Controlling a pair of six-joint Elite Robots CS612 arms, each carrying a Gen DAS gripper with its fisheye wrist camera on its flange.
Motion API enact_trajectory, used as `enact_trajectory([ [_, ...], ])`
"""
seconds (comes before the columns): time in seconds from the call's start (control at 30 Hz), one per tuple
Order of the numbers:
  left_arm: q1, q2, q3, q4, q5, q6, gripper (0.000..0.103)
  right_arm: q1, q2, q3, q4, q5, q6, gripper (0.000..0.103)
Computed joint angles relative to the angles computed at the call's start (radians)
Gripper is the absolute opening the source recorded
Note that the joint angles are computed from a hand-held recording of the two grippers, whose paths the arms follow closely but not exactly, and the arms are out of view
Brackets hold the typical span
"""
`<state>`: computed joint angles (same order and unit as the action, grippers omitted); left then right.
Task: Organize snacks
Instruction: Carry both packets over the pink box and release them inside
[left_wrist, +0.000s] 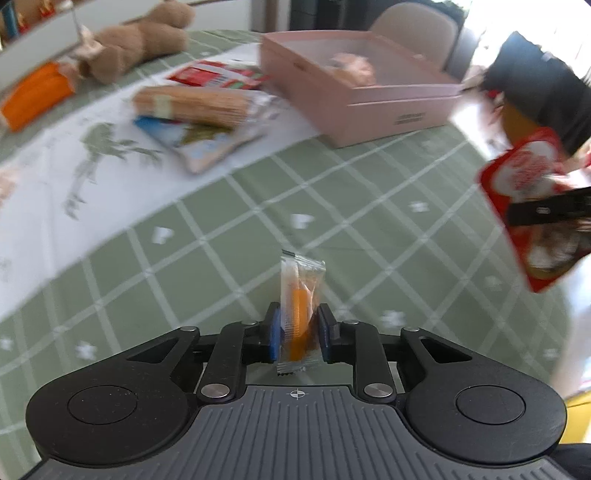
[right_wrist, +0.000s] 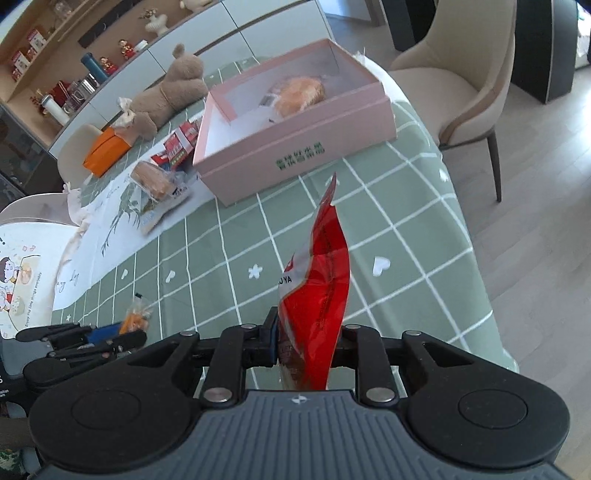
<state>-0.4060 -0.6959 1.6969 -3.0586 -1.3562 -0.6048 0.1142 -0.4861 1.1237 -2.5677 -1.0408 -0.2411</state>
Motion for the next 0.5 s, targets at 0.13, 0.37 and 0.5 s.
enact_trajectory([
  [0.13, 0.002, -0.006, -0.010, -0.080, -0.045, 0.002, 0.024, -0.003, 0.002, -0.012, -0.023, -0.013, -0.012, 0.021],
  [0.37, 0.047, 0.042, -0.240, -0.213, -0.011, 0.123, 0.026, -0.011, 0.018, -0.061, -0.047, 0.015, 0.008, 0.021],
  [0.5, 0.078, 0.113, -0.390, -0.122, -0.006, 0.050, 0.029, -0.011, 0.024, -0.086, -0.042, 0.039, 0.005, 0.021],
])
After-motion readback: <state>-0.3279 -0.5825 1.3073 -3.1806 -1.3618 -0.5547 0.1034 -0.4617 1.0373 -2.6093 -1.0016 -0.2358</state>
